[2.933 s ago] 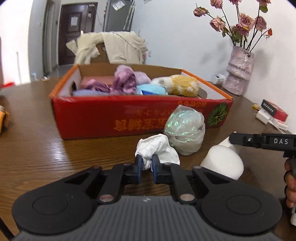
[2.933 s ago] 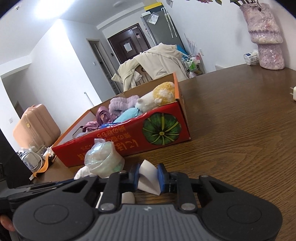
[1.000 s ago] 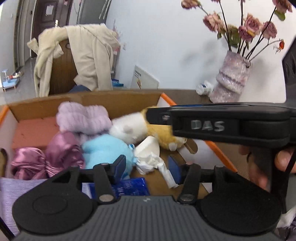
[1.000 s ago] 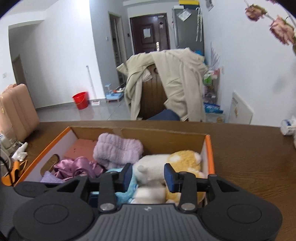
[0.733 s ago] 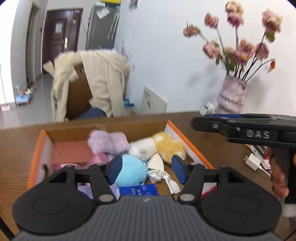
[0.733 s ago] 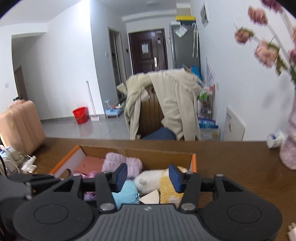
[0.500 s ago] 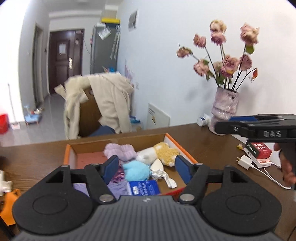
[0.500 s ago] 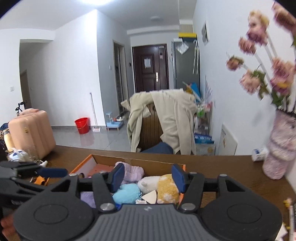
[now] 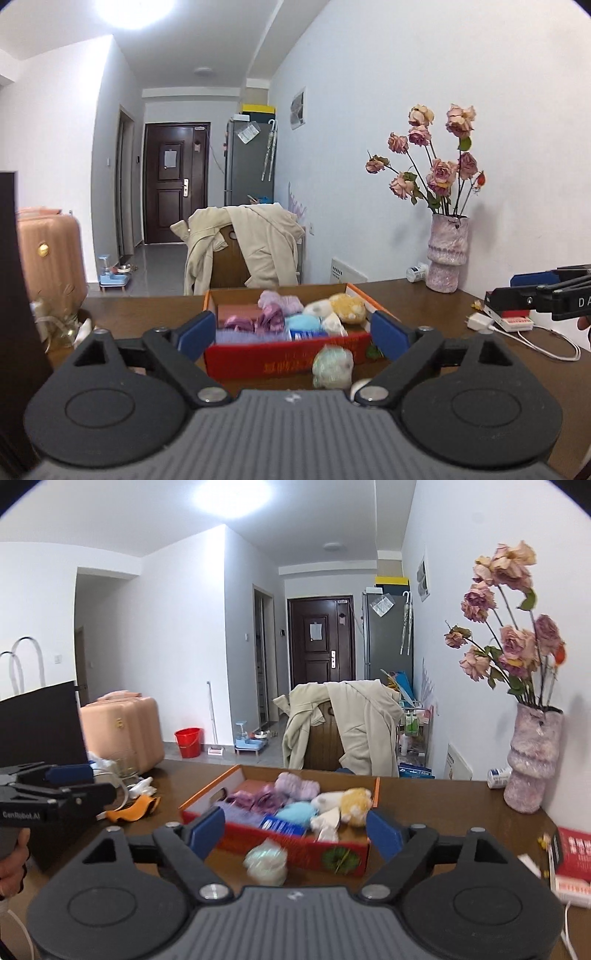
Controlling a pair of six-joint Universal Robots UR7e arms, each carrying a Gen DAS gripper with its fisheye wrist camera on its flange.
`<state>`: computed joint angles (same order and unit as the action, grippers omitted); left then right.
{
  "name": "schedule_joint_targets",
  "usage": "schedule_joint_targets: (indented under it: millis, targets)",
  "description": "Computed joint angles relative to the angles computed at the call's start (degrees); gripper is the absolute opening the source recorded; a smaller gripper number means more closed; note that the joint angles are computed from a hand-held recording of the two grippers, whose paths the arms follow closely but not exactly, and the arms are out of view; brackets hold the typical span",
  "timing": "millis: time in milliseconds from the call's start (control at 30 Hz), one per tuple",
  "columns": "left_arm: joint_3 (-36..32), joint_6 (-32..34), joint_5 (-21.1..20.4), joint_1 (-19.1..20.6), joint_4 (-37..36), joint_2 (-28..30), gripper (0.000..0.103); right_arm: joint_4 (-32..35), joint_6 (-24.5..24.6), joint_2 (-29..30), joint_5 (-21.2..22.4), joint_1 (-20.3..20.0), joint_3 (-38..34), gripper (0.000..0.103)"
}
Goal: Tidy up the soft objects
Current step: 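Withdraw both grippers toward the plastic bag and round sponge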
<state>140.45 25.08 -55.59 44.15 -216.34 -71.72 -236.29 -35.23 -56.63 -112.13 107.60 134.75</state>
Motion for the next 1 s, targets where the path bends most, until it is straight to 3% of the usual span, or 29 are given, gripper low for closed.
schedule_joint_targets:
  millis: [200,300,400,700,800,900,1000]
  targets:
    - [11.16,-5.97,3.65,-4.19,-7.21,-2.48,0.1,-11.63,3.29,5.17,-3.34,1.79,7.18,0.086]
    - [14.07,-5.67,6.45,-5.62,-12.04,-0.89,0.101,-15.1,4.87,8.05,-4.31,2.28,9.17,0.086]
    - [14.94,-6.26,6.87,-5.67,-12.03,-0.98,0.101,-16.83,5.77,10.03,-5.7,2.88,10.4,0.086]
    - [11.12,-6.5,3.77,-1.56,-8.95,1.7,0.101,-17.42,8.99,12.31,-5.29,0.56,10.76,0.086]
    - [8.26,-5.91,2.62,0.61,-7.3,3.97,0.101,-15.33,8.52,12.59,-5.0,-0.89,8.97,0.086]
    - [5.2,-5.37,1.17,2.82,-5.56,5.83,0.101,-13.18,5.91,14.16,-7.72,-1.18,5.3,0.086]
    - [1.27,-4.7,0.06,5.25,-3.31,8.21,0.101,-9.51,5.15,14.37,-6.93,-2.58,2.11,0.086]
